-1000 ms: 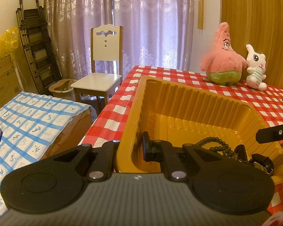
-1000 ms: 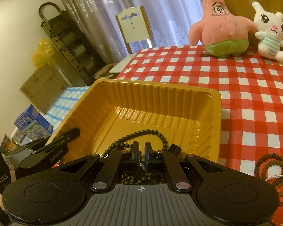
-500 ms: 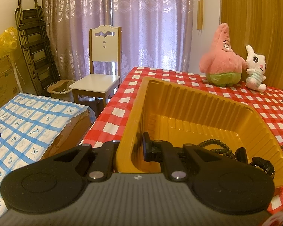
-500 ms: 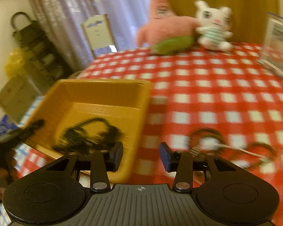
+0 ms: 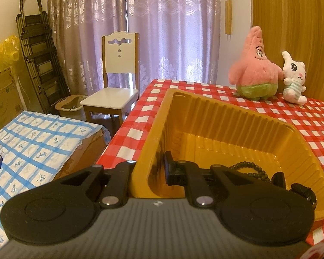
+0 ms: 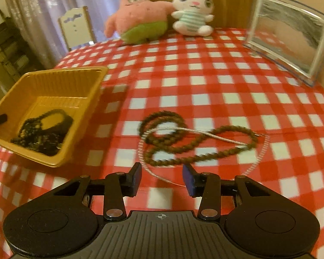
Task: Organize jewelry
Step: 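Grasp the white pearl necklace with the right tool, then lift the pearl necklace high above the table with the right tool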
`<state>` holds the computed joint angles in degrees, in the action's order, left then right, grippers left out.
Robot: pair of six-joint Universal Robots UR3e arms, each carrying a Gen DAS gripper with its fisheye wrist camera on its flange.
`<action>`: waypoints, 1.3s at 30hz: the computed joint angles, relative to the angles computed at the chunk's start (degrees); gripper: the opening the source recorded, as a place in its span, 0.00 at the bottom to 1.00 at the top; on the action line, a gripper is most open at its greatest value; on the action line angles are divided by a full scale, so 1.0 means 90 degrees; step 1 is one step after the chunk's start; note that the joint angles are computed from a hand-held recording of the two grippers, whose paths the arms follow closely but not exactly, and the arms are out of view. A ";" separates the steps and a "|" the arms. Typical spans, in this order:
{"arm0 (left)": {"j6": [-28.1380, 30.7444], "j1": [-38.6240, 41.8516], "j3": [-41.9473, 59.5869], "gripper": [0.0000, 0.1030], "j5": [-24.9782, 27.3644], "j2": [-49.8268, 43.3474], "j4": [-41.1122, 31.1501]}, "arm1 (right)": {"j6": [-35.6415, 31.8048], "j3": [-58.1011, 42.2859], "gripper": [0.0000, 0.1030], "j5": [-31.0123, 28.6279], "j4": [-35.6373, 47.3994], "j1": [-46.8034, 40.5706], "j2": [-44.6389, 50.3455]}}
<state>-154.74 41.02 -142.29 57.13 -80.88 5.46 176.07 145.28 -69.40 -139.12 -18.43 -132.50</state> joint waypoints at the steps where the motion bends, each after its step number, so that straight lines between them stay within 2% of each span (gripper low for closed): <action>1: -0.0016 -0.0022 0.0015 0.12 0.0013 -0.0005 0.0008 | 0.0162 -0.0019 0.41 -0.0127 -0.0480 0.0269 0.0402; 2: -0.0041 -0.0060 0.0043 0.12 0.0042 -0.0021 0.0018 | 0.0281 -0.0066 0.41 -0.0245 -0.0882 0.0498 0.0784; 4: -0.0019 -0.0037 0.0037 0.12 0.0021 0.0028 -0.0021 | 0.0400 -0.0141 0.25 -0.0323 -0.1512 0.0732 0.1433; 6: -0.0018 -0.0052 0.0043 0.12 0.0037 0.0032 -0.0021 | 0.0587 -0.0293 0.19 -0.0412 -0.1858 0.0915 0.1970; 10: -0.0038 -0.0067 0.0051 0.12 0.0058 0.0040 -0.0031 | 0.0835 -0.0449 0.18 -0.0597 -0.2417 0.1075 0.2664; 14: -0.0005 0.0000 0.0011 0.12 0.0010 0.0122 -0.0095 | 0.0921 -0.0455 0.17 -0.0497 -0.2804 0.1045 0.3025; 18: 0.0004 0.0008 0.0007 0.12 0.0003 0.0130 -0.0107 | 0.1145 -0.0635 0.16 -0.0754 -0.3143 0.1296 0.3544; 21: 0.0024 0.0046 -0.0009 0.12 -0.0020 0.0170 -0.0148 | 0.1096 -0.0683 0.03 -0.0783 -0.3133 0.1324 0.3614; 23: 0.0048 0.0086 -0.0032 0.12 -0.0052 0.0215 -0.0181 | 0.1110 -0.0571 0.02 -0.0643 -0.3089 0.1188 0.3464; 27: 0.0053 0.0089 -0.0031 0.12 -0.0054 0.0217 -0.0187 | 0.1083 -0.0322 0.02 -0.0256 -0.2793 0.0838 0.2857; 32: 0.0123 0.0180 -0.0086 0.12 -0.0137 0.0303 -0.0233 | 0.0986 -0.0089 0.02 0.0404 -0.1915 0.0102 0.1619; 36: 0.0169 0.0242 -0.0110 0.12 -0.0191 0.0366 -0.0291 | 0.0635 -0.0094 0.02 0.0996 -0.0545 -0.0715 0.0245; 39: 0.0170 0.0244 -0.0112 0.12 -0.0189 0.0374 -0.0298 | 0.0074 -0.0269 0.02 0.1686 0.1220 -0.1712 -0.1093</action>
<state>-153.21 43.21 -143.30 55.43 -77.52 2.78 176.74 142.86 -54.22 -128.14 -33.83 -142.34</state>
